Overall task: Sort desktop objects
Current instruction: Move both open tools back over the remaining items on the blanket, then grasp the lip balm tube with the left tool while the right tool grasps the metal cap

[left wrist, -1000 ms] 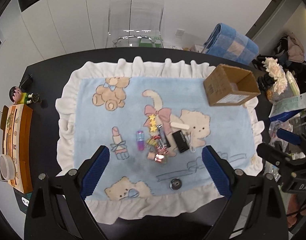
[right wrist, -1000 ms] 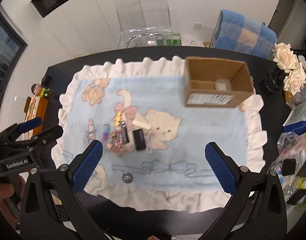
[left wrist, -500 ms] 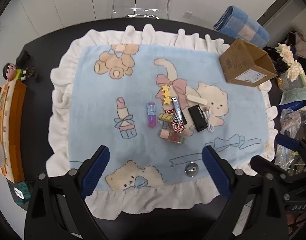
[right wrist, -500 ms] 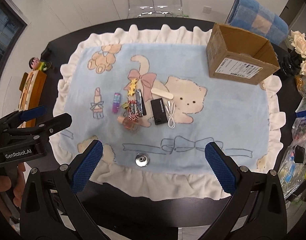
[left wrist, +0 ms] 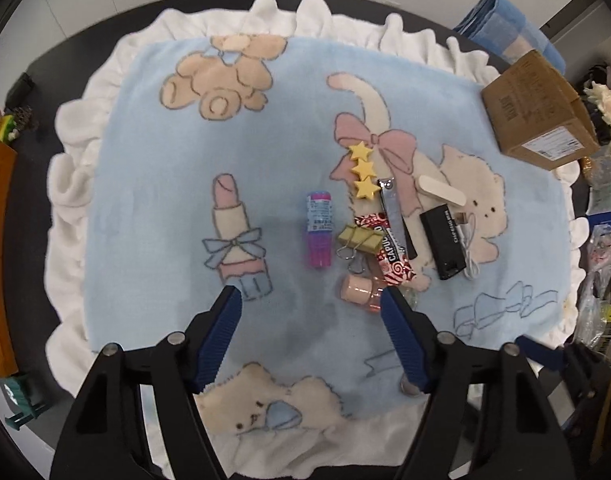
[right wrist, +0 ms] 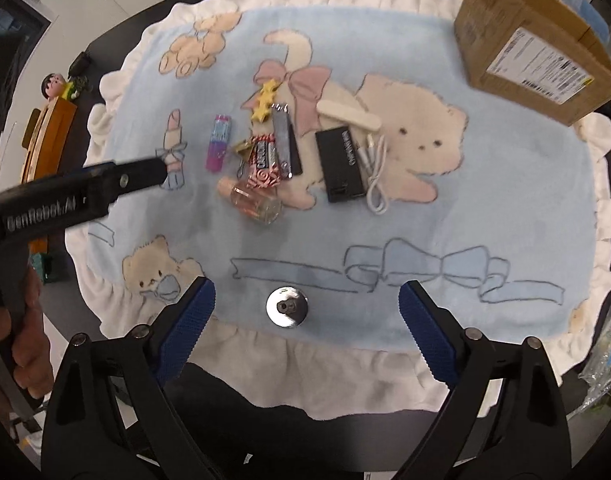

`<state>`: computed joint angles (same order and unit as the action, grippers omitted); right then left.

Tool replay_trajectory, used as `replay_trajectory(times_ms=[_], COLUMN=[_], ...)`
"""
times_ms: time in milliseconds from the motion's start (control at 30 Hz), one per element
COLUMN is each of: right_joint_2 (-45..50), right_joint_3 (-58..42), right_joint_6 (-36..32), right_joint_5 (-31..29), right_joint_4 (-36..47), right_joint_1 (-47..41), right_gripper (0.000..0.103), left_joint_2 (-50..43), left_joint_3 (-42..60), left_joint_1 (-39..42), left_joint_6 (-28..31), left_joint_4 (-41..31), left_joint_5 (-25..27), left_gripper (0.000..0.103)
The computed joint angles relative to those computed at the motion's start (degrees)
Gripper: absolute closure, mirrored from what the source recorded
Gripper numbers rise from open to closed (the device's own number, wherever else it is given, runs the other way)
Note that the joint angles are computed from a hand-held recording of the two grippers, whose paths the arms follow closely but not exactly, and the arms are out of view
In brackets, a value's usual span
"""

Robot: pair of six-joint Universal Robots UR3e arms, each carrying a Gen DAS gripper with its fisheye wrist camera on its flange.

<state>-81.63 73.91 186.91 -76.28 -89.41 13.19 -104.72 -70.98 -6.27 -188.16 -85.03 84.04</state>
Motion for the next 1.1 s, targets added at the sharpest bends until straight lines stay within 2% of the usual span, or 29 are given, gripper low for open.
replay_trajectory(times_ms=[200, 267, 400, 467, 533, 733, 800, 867, 933, 1033, 1100], right_joint_2=[0.85, 0.90, 1.02, 1.35, 1.55, -0.16, -1.74, -2.64, -2.86, -2.98, -2.87], right_joint_3=[6.61, 7.59, 9.96, 11.32, 12.91, 18.64, 21.42, 23.05, 23.49, 23.72, 23.80], right_joint_6=[1.42, 1.94, 2.52, 2.52, 2.63, 3.73, 4.45, 5.23, 5.42, 5.84, 6.46], right_joint_5=[1.39, 1.48, 1.44, 1.73, 2.23, 0.51, 0.81, 0.47, -0.09, -0.72, -0.87], right_joint_4=[-4.60, -5.26, -7.88, -9.25, -10.81, -17.02, -19.52, -21.03, -21.73, -22.71, -23.04], right_joint_1=[1.44, 1.49, 1.93, 2.21, 2.35, 3.81, 3.89, 4.43, 5.30, 6.46, 6.83], right_gripper=[0.017, 0.022, 0.025, 0.033, 0.036, 0.036, 0.038, 0.039, 0.046, 0.049, 0.054], left_joint_2=[-4.86, -6.08, -7.99, -8.93, -9.78, -12.24, -12.99, -13.62, -13.90, -13.94, -14.00], left_joint_3=[1.00, 1.17, 1.52, 1.92, 2.39, 5.71, 6.89, 7.54, 7.54, 7.36, 7.33], left_joint_1=[-0.40, -0.46, -0.16, 0.21, 0.76, 0.08, 0.15, -0.05, -0.47, -1.04, -1.27], left_joint_6=[-0.02, 0.21, 0.62, 1.40, 2.40, 13.22, 16.16, 19.21, 22.04, 25.15, 27.60], left_joint_4=[3.13, 3.98, 5.39, 5.81, 5.93, 5.22, 4.29, 3.75, 3.97, 4.29, 4.48], left_joint_5=[0.80, 1.01, 0.68, 0.12, -0.89, 0.58, 0.42, 0.66, 1.33, 2.16, 2.57], left_gripper=[0.056, 0.056, 0.057, 0.057, 0.057, 0.058, 0.072, 0.075, 0.075, 0.076, 0.076])
